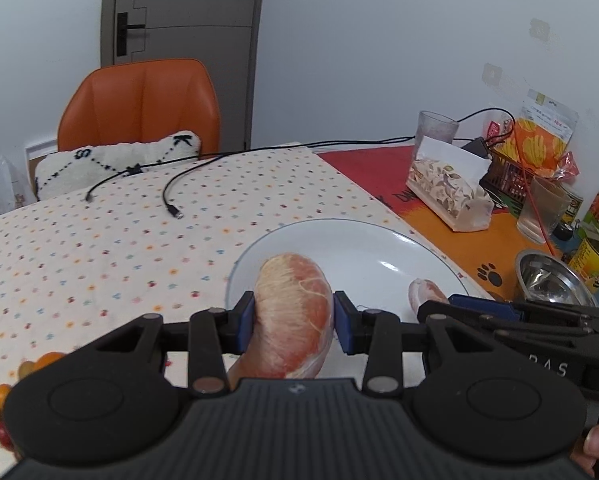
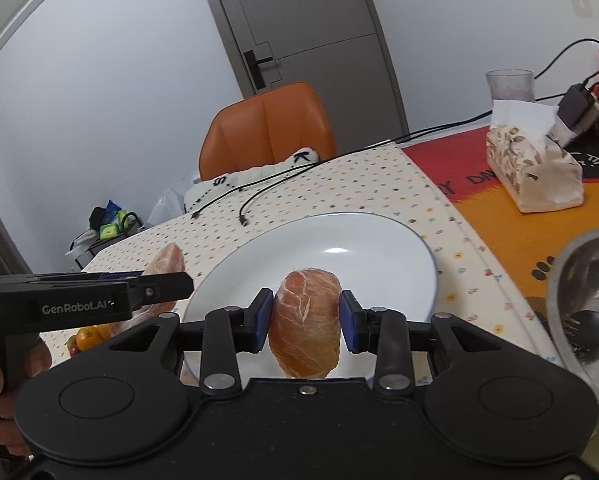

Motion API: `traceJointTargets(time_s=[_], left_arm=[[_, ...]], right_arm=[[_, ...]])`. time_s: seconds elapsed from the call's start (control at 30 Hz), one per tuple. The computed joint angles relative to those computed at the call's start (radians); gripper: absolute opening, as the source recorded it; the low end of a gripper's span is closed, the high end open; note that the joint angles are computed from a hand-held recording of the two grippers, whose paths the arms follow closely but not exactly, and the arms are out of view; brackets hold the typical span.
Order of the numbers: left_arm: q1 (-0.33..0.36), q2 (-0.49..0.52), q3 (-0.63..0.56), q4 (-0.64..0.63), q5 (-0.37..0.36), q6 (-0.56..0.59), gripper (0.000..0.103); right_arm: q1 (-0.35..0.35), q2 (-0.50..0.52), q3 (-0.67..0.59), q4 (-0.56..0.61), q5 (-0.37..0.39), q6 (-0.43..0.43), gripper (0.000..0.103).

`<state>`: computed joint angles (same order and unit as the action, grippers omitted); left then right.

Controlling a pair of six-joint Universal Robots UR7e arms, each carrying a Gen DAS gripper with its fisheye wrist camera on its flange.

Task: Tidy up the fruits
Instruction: 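Carry both pomelo segments over the white plate and open both tools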

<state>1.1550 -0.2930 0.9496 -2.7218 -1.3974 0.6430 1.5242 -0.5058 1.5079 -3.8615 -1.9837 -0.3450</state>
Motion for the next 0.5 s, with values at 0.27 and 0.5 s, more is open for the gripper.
traceJointTargets(time_s=[0.27, 0.5], left_arm=[[-0.004, 0.034, -0.031, -0.015, 0.02, -0.001, 0.044], [0.006, 0.008, -0.01, -0.047, 0.031, -0.021, 0.07]], right_arm=[[-0.015, -0.001, 0.001, -0.004, 0.002, 0.006, 0.034], [-0.019, 0.007, -0.012, -0.003, -0.001, 0.015, 0.034]])
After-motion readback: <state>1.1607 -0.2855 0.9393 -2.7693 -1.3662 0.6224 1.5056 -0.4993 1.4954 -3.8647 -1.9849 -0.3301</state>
